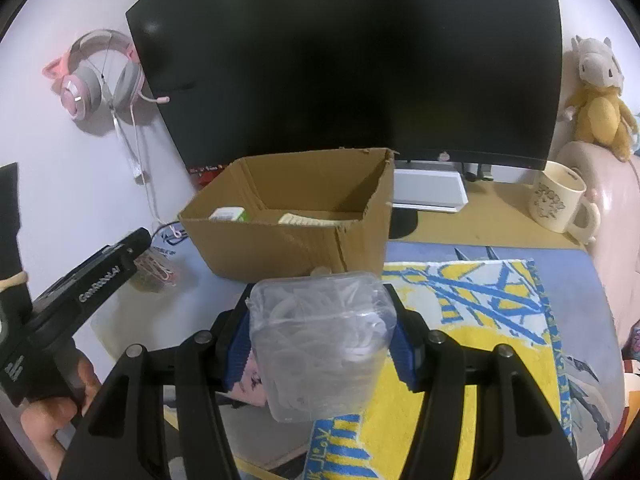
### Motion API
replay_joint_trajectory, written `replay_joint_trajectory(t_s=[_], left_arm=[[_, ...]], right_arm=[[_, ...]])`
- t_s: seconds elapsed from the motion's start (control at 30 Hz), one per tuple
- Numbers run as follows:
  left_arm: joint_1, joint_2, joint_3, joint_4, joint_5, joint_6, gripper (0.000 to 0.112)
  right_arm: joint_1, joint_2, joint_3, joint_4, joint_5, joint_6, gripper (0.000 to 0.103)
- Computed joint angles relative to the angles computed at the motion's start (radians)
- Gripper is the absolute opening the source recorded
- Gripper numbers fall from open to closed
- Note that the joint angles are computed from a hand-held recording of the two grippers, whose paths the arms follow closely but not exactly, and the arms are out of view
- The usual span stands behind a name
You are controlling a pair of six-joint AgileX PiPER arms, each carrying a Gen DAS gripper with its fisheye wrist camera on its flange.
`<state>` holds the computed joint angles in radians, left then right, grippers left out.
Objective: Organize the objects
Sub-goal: 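Lift the paper clip box with the left tool while the right tool carries the floss box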
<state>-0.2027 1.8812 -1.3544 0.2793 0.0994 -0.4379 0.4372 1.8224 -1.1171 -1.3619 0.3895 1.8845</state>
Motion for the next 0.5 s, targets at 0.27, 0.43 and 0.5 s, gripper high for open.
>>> replay_joint_trajectory(t_s=[0.27,0.43,0.5], left_arm=[[-0.002,-0.019,-0.061,0.043,0.026,-0.030,0.053],[-0.011,-0.002,-0.133,0.185,0.081,-0.162,0.053],[-0.013,0.006,-0.160,0.271,0.099,-0.251,0.053]], right_arm=[[-0.024,0.002,-0.073,0.111,0.008,-0.147,0.063],[-0.044,0.011,-0.129,0.193,0.010,-0.252,0.063],[-0.056,0.015,-0.148,0.227,0.007,-0.296,0.063]])
